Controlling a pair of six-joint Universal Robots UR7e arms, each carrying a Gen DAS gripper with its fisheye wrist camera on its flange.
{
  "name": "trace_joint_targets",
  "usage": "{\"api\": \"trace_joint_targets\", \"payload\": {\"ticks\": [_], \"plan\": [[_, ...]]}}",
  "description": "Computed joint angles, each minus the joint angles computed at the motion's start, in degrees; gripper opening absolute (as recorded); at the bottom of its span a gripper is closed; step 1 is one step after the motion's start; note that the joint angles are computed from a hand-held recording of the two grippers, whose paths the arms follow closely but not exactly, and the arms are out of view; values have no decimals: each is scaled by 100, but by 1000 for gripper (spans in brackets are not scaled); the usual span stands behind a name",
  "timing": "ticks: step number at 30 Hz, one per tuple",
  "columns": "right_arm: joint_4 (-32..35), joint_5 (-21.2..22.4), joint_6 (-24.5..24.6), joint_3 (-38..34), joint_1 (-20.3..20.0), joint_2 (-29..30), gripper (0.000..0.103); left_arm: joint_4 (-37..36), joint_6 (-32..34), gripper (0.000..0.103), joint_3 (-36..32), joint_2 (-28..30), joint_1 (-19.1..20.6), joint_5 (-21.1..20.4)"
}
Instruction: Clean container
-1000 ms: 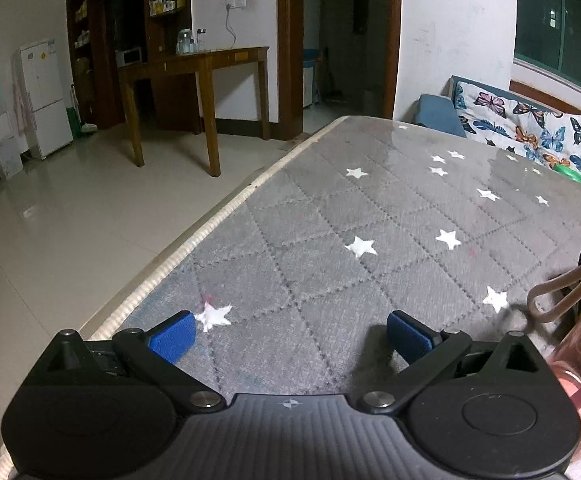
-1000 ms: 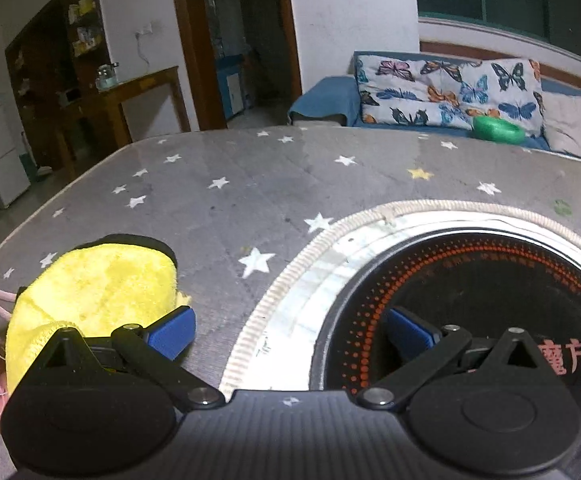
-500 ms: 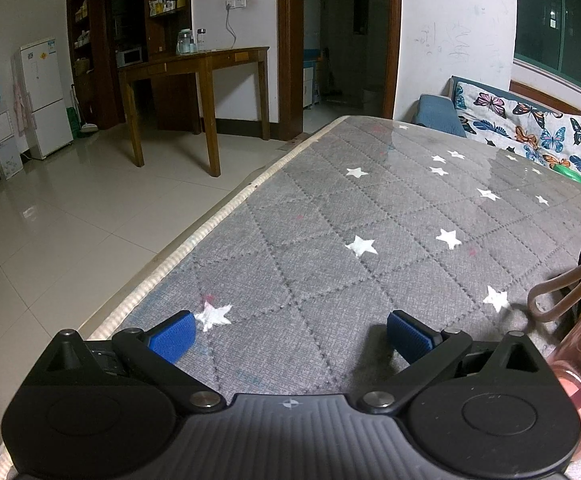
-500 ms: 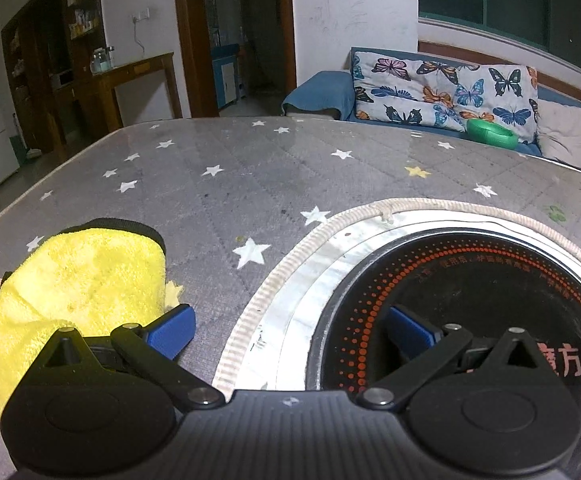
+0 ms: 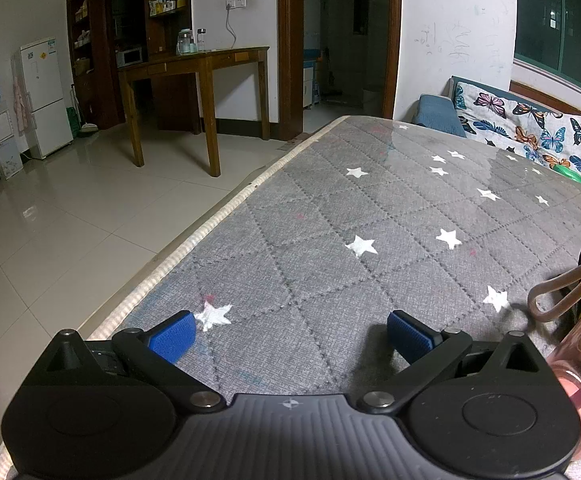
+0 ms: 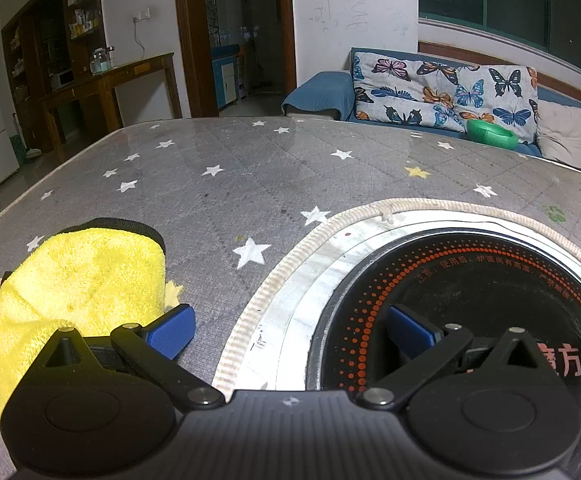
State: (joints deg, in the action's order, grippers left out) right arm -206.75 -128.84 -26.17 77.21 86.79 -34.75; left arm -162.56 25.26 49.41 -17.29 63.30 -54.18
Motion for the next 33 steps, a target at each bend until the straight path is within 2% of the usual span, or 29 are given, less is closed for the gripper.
{"api": "trace_joint_targets", "payload": {"ticks": [33], "plan": [[164, 107, -31, -60, -72, -68, 103, -8, 2, 103, 0, 6, 0, 1]]}}
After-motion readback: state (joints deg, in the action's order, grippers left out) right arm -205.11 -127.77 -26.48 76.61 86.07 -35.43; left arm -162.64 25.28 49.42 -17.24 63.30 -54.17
